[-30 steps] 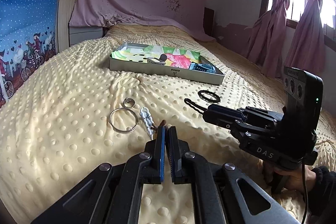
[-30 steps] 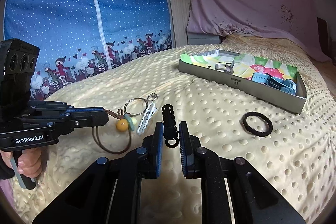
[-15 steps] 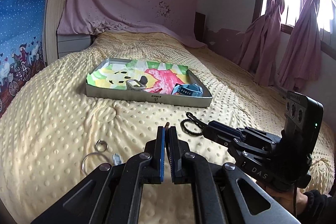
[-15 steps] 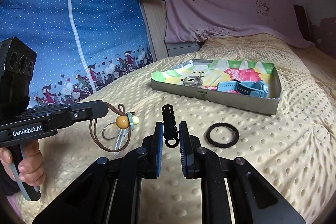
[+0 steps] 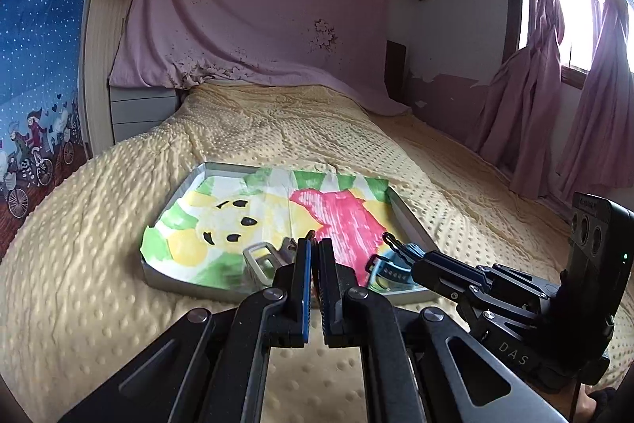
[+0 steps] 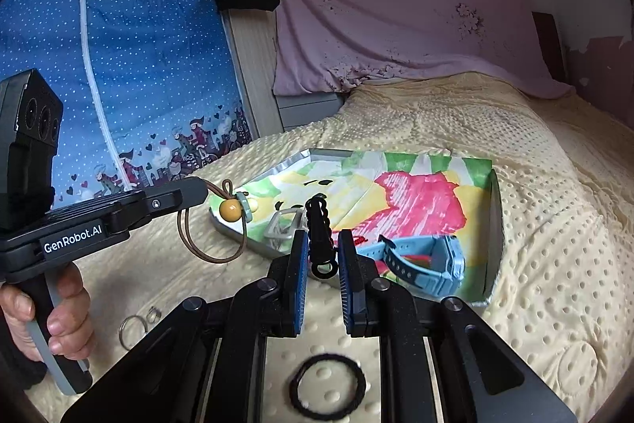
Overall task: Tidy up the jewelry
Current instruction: 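Carry the keychain with the left tool while the right tool carries the black clip to the tray, then open both grippers to drop the keychain and black clip into the tray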
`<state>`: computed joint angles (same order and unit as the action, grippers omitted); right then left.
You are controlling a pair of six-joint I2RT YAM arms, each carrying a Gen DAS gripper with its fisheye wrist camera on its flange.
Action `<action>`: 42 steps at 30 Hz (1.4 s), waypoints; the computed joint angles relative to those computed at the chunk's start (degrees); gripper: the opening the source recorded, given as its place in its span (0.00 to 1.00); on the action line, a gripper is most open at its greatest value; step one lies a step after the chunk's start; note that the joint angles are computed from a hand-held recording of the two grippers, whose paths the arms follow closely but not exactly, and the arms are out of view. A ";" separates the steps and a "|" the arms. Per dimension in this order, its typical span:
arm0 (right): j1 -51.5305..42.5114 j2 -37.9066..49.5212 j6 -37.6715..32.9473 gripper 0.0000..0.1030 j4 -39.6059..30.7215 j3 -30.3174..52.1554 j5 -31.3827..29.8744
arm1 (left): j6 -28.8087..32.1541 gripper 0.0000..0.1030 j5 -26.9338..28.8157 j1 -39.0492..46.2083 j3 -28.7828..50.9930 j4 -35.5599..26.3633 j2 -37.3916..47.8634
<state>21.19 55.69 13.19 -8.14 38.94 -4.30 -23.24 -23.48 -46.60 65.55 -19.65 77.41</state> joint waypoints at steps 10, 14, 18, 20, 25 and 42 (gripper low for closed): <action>4.14 21.67 3.08 0.13 2.86 11.41 4.44 | 1.36 0.04 6.27 10.77 1.72 3.16 5.78; 4.89 26.14 3.67 0.13 3.44 12.85 5.02 | 1.00 0.04 7.94 12.86 -0.49 4.83 6.70; 4.89 27.97 3.81 0.13 2.08 13.88 5.63 | -0.02 0.04 9.60 13.95 -2.09 5.42 7.84; 4.46 29.17 4.20 0.13 1.01 14.85 5.03 | -0.45 0.04 10.31 14.43 -2.18 5.19 8.76; 4.14 31.38 4.62 0.13 0.00 15.92 4.67 | -1.44 0.04 12.60 15.41 -1.49 3.57 10.15; 4.69 25.86 5.37 0.32 2.81 11.81 7.72 | -3.52 0.05 10.34 14.51 -1.30 0.95 9.47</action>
<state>25.89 81.56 18.56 -5.33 50.74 3.42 -26.76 -13.15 -32.09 64.25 -18.70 86.87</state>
